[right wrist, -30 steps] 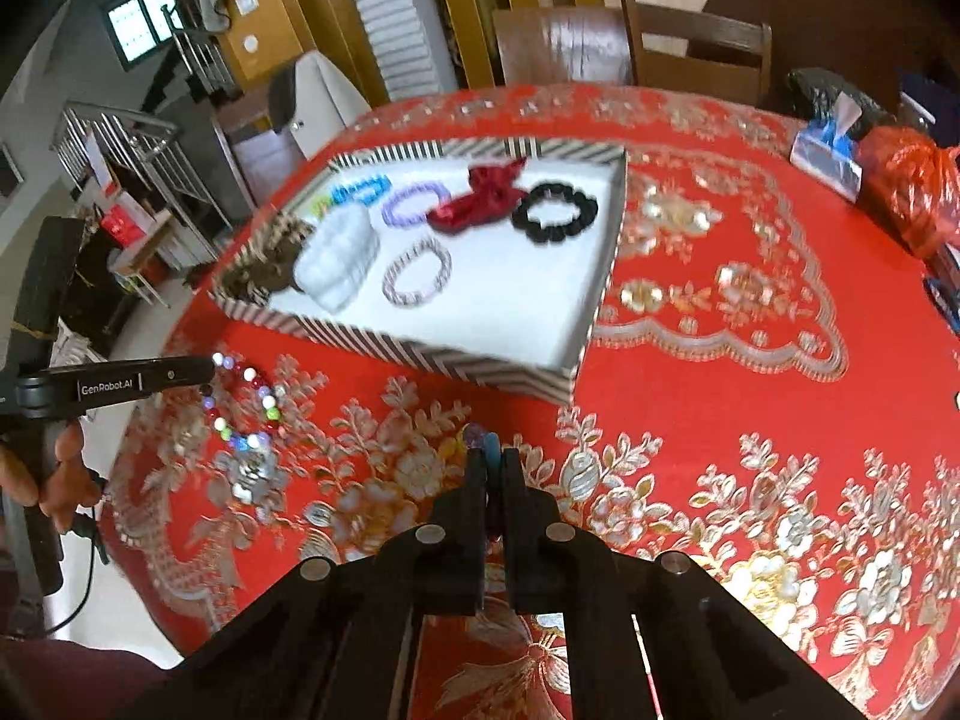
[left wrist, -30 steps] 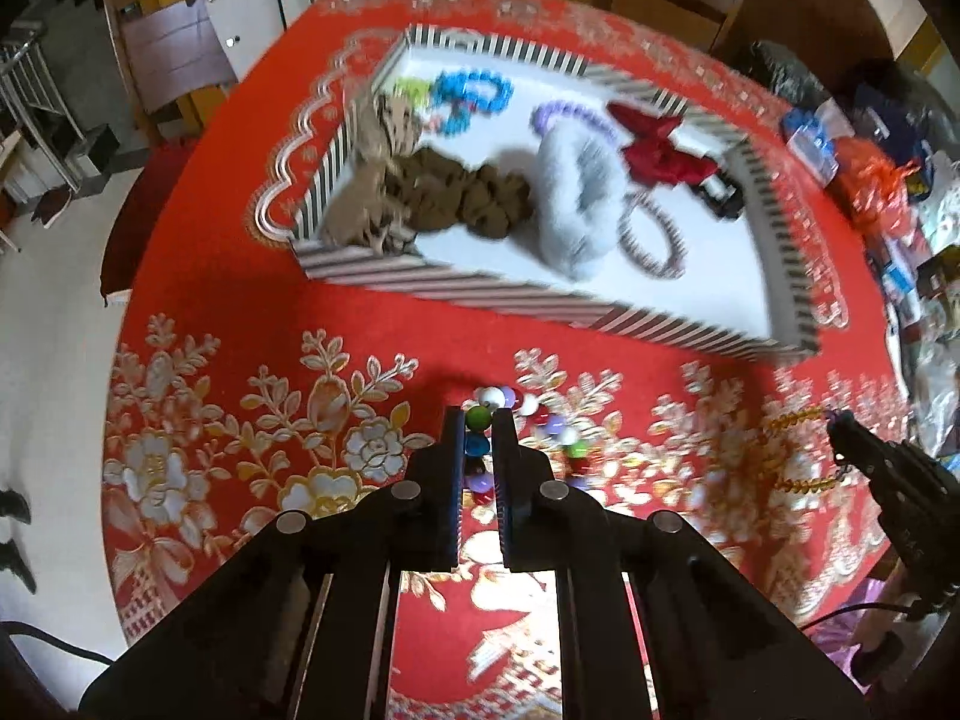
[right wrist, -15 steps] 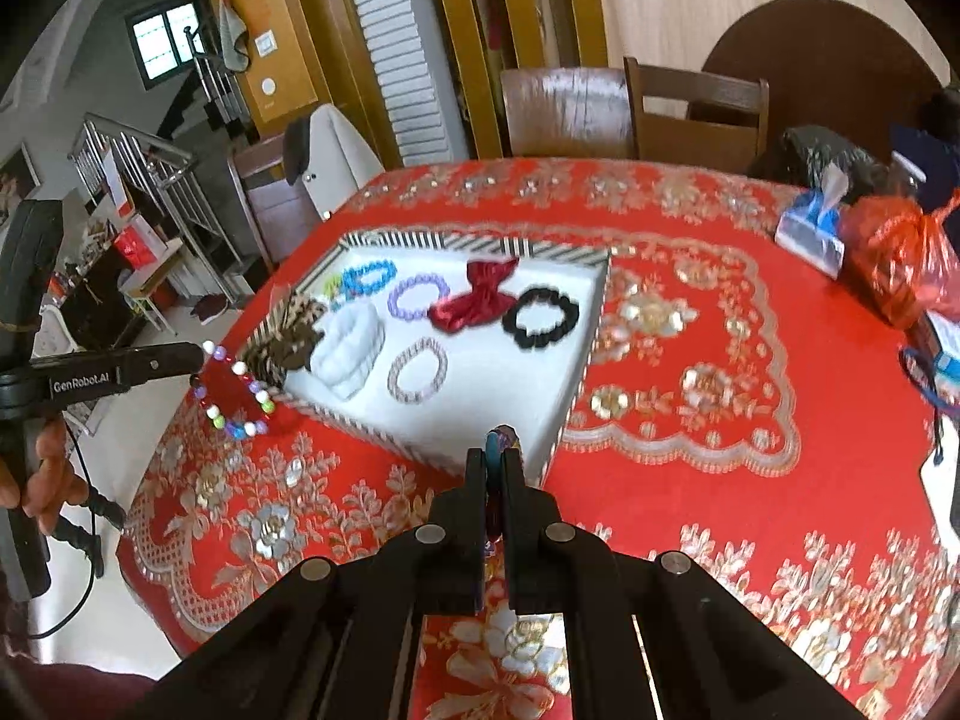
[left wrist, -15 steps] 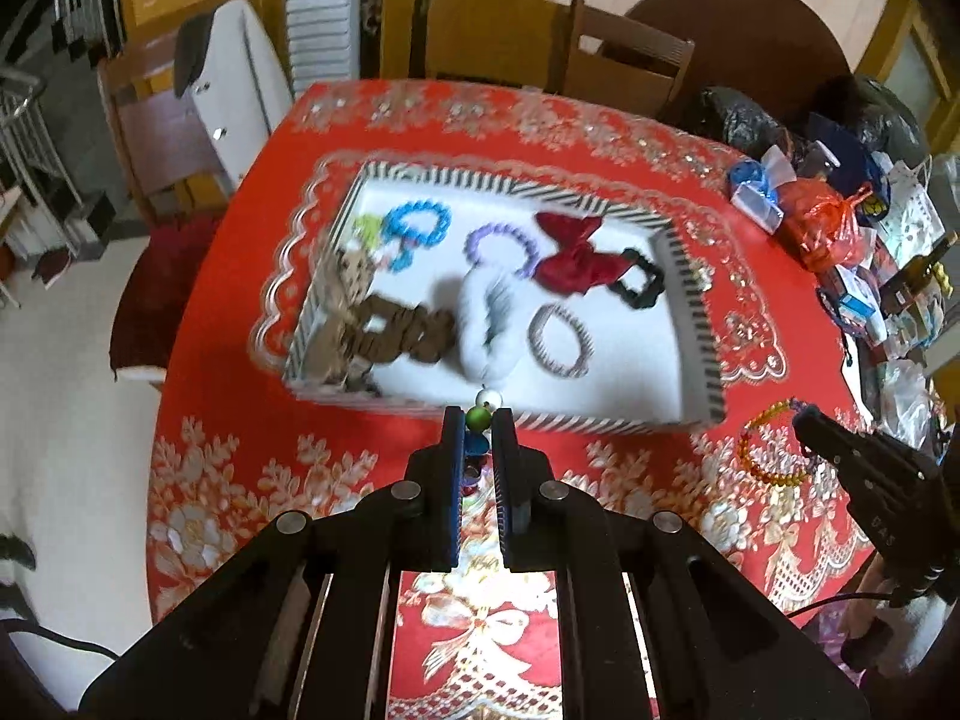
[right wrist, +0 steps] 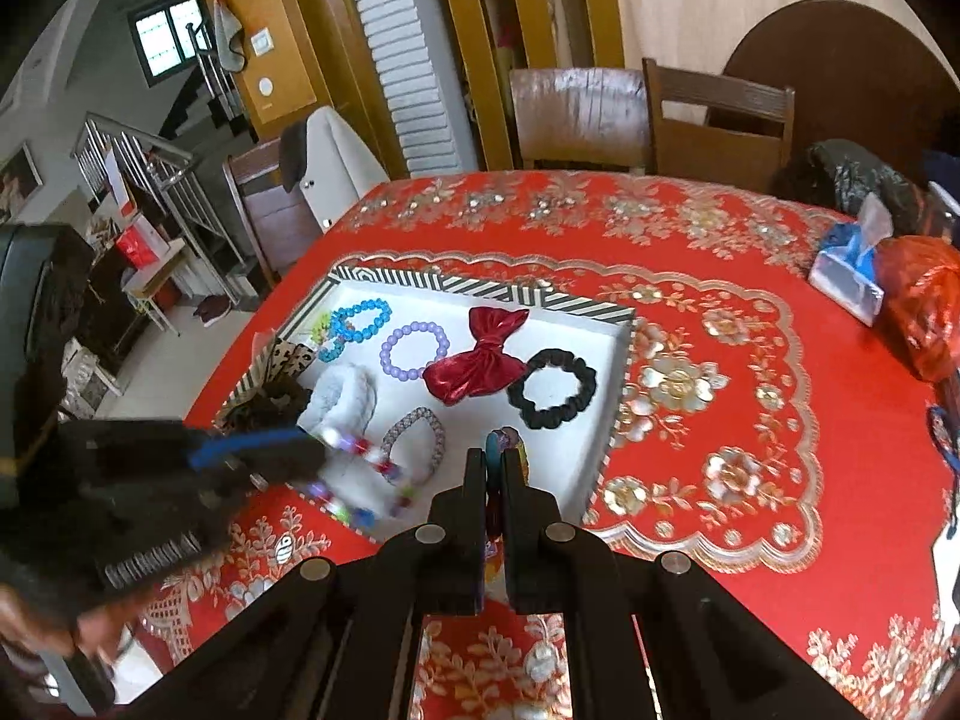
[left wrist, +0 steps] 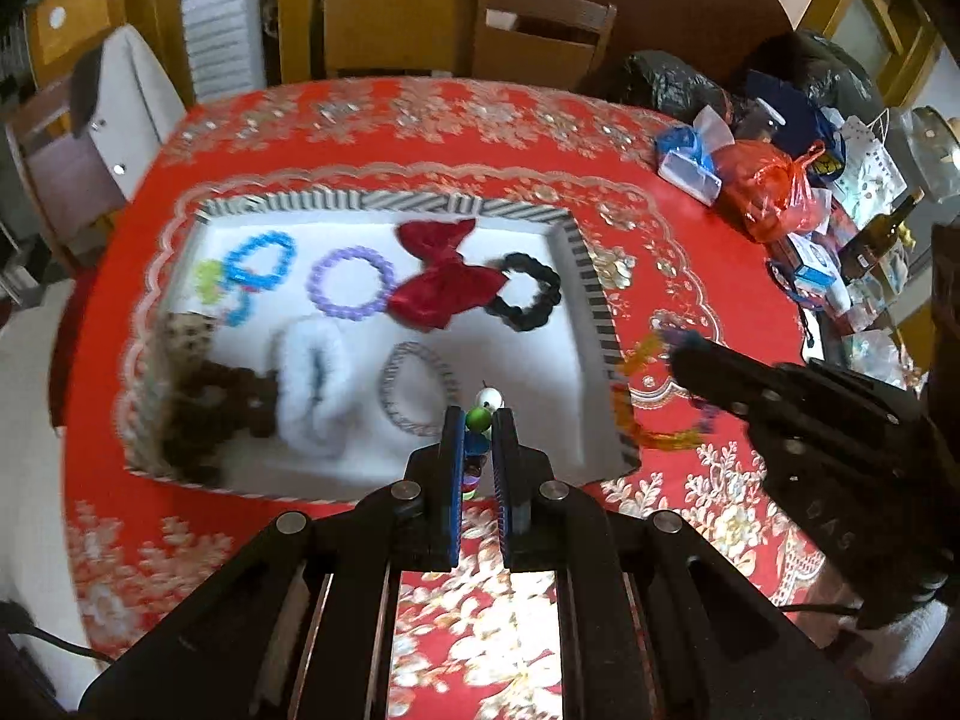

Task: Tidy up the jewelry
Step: 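Carry both bead bracelets into the tray and open both tools to release them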

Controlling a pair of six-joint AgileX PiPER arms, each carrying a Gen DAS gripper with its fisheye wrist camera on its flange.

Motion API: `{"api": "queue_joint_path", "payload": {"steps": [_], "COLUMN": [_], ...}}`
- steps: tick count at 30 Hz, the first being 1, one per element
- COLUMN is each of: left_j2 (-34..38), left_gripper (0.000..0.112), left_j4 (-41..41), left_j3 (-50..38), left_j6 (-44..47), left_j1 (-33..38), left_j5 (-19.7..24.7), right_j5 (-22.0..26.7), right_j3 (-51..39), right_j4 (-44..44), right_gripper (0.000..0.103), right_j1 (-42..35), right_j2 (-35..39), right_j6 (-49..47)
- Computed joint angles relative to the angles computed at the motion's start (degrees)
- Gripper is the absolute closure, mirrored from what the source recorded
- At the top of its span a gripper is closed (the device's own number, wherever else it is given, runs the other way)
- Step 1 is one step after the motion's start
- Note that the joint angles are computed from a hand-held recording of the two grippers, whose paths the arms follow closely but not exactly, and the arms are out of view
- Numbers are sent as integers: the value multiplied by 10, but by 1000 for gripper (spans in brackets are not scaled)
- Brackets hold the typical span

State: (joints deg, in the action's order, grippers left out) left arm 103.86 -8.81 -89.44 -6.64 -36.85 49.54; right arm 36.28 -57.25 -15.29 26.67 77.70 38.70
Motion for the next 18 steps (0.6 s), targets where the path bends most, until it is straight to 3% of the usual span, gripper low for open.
{"api": "queue_joint_path", "payload": {"steps": [9,18], "left_j2": [70,83], "left_gripper": [105,105], "left_j4": [-4,2], "left_j3": [-5,-3], "left_j6": [4,20], "left_j1": [41,45], "left_j5": [18,19], "right_j5": [-45,4], "right_j3": [-61,-95], "right_j4": [164,113], "right_gripper": [99,99], "right_j1": [-44,-68], "right_j2": [119,203], "right_j6": [-143,-127]}}
